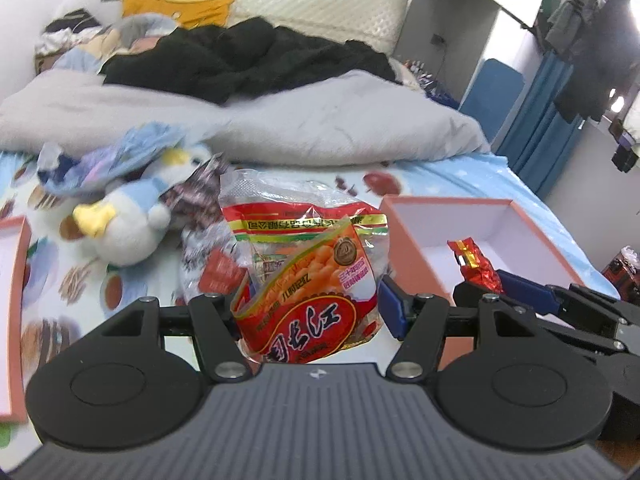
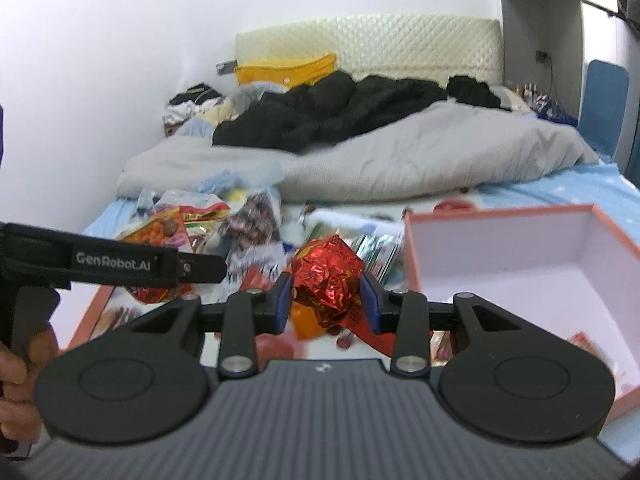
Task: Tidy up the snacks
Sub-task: 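Lift the red-and-yellow bag and red foil candy toward the pink box with both tools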
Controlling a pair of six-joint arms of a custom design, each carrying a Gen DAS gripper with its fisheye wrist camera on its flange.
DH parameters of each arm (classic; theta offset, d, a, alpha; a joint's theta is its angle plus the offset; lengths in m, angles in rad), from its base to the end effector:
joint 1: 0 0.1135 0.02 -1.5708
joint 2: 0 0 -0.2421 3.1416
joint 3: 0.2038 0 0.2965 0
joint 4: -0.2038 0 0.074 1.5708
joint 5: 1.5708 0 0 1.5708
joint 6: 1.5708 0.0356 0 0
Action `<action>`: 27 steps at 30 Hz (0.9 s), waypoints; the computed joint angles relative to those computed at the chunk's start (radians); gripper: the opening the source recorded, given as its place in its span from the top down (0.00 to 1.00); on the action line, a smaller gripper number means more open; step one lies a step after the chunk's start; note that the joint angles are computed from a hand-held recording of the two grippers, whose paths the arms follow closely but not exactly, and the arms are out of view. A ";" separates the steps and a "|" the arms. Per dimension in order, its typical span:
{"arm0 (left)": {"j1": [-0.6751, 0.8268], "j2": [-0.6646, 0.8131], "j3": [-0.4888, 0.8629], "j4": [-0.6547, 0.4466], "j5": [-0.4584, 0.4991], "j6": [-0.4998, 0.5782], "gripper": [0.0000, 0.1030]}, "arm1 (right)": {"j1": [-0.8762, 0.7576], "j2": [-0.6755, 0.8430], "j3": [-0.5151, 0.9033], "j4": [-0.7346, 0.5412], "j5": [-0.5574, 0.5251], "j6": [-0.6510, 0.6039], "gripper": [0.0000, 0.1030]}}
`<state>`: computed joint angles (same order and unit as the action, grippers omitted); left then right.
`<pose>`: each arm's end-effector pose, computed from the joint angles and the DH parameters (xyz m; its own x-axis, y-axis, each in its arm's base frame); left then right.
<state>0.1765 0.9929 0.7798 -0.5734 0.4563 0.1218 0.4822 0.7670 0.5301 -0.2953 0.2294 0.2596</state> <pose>0.2578 0.0300 0.2385 -0.6736 -0.0093 -0.7390 0.2324 0.9465 -0.2238 0.2125 0.1021 0.2166 -0.5059 0.0174 -0.8624 -0.1533 0.9821 0.1097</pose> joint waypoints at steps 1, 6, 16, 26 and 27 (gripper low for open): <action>-0.015 -0.002 0.008 0.001 -0.008 -0.009 0.35 | -0.014 -0.004 0.009 -0.004 -0.006 -0.009 0.61; -0.084 0.004 0.060 0.006 -0.029 -0.057 0.35 | -0.088 -0.016 0.042 -0.009 -0.043 -0.056 0.61; -0.252 0.027 0.145 0.037 -0.096 -0.141 0.34 | -0.237 -0.048 0.088 -0.029 -0.104 -0.129 0.61; -0.442 0.147 0.233 0.094 -0.193 -0.178 0.34 | -0.437 -0.048 0.090 -0.052 -0.187 -0.192 0.61; -0.461 0.167 0.241 0.101 -0.206 -0.183 0.34 | -0.466 -0.042 0.085 -0.052 -0.206 -0.199 0.61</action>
<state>-0.2849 1.1600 1.0213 -0.4727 0.2500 -0.0608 0.0157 0.7250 0.6153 -0.3477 0.0230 0.0605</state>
